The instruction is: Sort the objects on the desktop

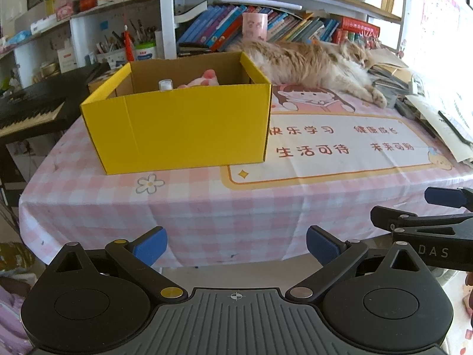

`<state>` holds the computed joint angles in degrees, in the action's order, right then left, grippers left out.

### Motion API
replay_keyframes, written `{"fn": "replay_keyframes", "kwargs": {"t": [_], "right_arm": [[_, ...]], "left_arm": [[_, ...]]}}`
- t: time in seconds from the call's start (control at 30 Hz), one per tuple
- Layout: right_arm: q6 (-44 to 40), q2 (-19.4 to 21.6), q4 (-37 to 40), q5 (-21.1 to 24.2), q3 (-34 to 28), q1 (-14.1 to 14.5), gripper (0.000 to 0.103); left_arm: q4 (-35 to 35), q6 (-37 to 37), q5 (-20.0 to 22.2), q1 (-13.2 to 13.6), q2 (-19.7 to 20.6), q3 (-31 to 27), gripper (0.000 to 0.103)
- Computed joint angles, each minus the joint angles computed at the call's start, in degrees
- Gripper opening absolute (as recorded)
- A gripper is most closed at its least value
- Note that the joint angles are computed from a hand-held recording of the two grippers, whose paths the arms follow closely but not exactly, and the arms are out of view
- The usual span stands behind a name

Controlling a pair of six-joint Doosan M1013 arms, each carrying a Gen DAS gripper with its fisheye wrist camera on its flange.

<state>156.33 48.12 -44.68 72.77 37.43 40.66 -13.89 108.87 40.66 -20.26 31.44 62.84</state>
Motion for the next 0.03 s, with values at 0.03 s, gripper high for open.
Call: {"fn": "replay_keyframes", "kwargs": {"t": [0.03], "right_arm": [[-0.21, 0.13, 0.12, 0.09, -0.29, -0.05, 0.086]], "left_arm": [[0.18, 0.09, -0.11, -0.05, -0.01, 0.01, 0.102]]}}
